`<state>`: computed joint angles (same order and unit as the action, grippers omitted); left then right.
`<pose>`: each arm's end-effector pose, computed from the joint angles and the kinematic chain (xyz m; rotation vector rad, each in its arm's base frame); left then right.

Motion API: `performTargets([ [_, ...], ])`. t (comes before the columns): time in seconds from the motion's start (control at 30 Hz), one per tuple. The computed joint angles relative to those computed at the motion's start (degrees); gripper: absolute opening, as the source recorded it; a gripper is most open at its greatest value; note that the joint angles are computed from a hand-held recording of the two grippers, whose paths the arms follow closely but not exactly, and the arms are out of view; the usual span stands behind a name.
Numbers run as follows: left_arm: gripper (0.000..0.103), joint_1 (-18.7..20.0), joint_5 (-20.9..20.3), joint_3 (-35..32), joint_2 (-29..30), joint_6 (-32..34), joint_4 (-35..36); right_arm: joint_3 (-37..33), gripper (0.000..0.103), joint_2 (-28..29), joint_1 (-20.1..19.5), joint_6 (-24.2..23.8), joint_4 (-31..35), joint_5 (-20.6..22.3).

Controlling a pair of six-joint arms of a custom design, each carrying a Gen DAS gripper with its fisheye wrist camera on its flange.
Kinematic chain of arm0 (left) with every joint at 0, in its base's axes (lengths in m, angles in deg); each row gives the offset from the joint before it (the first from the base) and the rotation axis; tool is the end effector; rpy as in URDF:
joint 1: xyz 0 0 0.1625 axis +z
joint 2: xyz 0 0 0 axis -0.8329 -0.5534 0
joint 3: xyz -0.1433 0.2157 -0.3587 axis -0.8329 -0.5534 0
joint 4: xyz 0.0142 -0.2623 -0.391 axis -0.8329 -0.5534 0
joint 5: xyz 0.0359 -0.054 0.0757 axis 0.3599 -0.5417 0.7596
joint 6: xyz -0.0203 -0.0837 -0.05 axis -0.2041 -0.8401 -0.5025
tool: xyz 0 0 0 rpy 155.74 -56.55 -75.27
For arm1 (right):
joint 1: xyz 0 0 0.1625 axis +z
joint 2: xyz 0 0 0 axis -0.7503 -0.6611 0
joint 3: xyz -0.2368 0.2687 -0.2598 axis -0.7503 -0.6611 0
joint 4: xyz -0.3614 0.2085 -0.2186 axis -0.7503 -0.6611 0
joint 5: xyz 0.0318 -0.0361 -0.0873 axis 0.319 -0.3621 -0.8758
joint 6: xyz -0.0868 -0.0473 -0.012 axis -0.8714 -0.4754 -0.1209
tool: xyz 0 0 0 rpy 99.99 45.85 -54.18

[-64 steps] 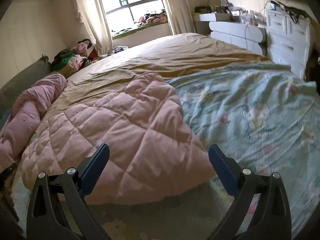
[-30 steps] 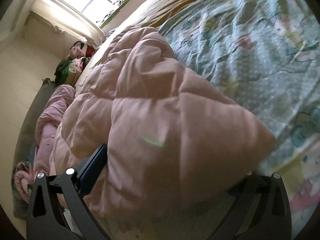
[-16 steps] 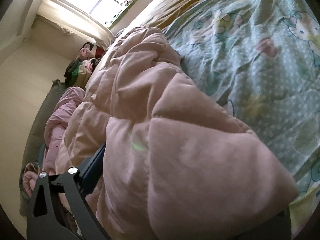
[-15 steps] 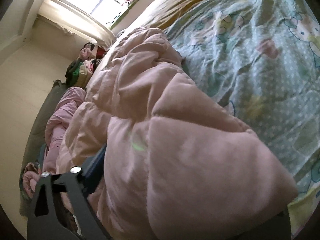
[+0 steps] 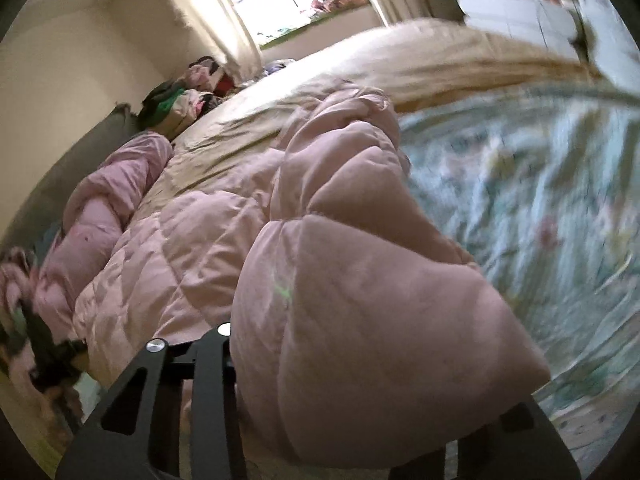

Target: Fold large clothes

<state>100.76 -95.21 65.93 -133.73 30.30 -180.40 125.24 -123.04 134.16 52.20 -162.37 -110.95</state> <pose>-0.1958 -0.4771 0.2062 -0.1965 2.6050 -1.0831 0.0792 -0.5572 0.3622 0.3605 -2.6875 0.9595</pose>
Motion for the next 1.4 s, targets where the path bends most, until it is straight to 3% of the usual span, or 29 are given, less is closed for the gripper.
performTargets([
  [0.1,0.035,-1.64,1.58,-0.91,-0.19,0.85,1.21,1.03,0.032,-1.7,1.29,-2.57,-1.8,3.29],
  [0.3,0.034,-6.88,5.68,-0.6,-2.68,2.9,2.35,2.53,0.029,-5.14,6.66,-8.7,-2.63,2.39],
  [0.4,0.034,-10.41,8.06,0.01,-3.93,1.38,5.76,5.17,0.028,-8.82,7.62,-11.06,-3.43,4.54],
  [0.57,0.034,-15.42,10.37,1.94,-6.48,-2.99,12.91,8.82,0.028,-15.04,4.14,-12.95,-0.25,8.85],
  [0.87,0.034,-20.51,11.5,4.05,-6.31,-14.51,29.16,14.09,0.028,-21.4,-3.68,-10.68,2.61,10.58],
  [1.0,0.034,-20.73,11.28,4.12,-6.34,-17.58,32.68,15.07,0.028,-21.49,-4.64,-10.48,1.32,9.74],
  [1.2,0.036,-20.18,11.27,4.0,-5.66,-20.42,36.31,16.08,0.028,-20.91,-5.23,-9.78,-0.22,4.57],
  [1.4,0.038,-19.72,11.29,4.06,-5.07,-21.46,37.7,15.97,0.032,-20.25,-8.0,-5.13,1.95,4.51],
])
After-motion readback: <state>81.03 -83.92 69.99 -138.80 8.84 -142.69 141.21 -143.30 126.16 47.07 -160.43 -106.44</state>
